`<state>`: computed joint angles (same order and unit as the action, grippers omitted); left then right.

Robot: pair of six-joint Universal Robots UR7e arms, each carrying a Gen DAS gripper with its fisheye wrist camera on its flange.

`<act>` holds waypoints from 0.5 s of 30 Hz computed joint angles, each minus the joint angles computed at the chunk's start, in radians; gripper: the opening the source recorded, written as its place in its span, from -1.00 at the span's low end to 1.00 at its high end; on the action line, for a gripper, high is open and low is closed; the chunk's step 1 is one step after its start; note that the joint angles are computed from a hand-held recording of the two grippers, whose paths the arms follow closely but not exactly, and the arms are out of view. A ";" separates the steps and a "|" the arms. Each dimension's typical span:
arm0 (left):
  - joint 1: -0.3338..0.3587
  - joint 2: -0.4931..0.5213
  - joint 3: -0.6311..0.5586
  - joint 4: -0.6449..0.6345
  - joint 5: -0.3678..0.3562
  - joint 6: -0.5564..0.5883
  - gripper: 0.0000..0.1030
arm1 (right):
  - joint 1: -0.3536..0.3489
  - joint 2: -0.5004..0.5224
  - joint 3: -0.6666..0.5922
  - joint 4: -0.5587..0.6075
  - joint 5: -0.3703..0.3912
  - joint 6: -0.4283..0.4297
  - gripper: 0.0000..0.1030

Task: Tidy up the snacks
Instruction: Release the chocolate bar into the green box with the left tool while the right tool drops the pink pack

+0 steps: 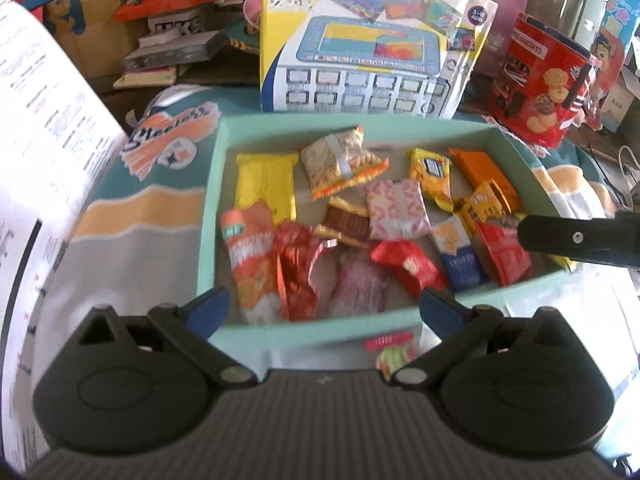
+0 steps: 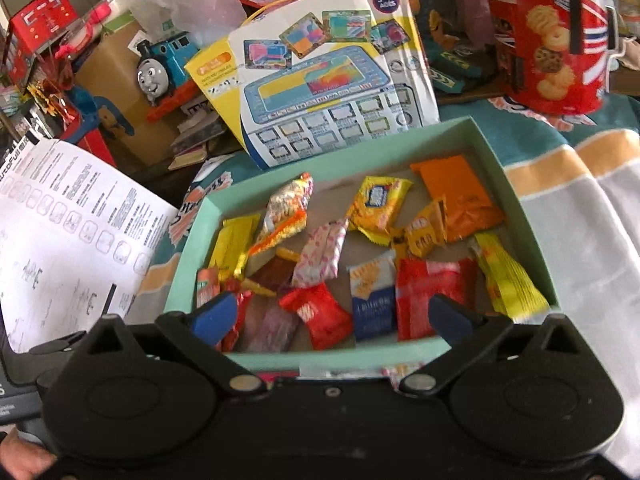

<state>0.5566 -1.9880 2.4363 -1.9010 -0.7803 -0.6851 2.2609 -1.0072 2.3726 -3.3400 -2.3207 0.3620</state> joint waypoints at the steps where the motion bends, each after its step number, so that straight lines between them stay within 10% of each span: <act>1: -0.011 -0.018 0.005 0.028 -0.008 -0.022 1.00 | 0.006 -0.006 0.010 0.004 -0.001 0.011 1.00; 11: -0.109 -0.159 0.068 0.283 -0.089 -0.188 1.00 | 0.030 -0.019 0.125 0.045 0.001 0.161 1.00; 15: -0.110 -0.199 0.083 0.351 -0.105 -0.228 1.00 | 0.061 0.026 0.151 0.044 -0.033 0.183 0.66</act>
<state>0.4462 -2.1874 2.5189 -1.5500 -0.8857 -0.9133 2.3215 -0.9813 2.5236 -3.2960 -2.3539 0.5446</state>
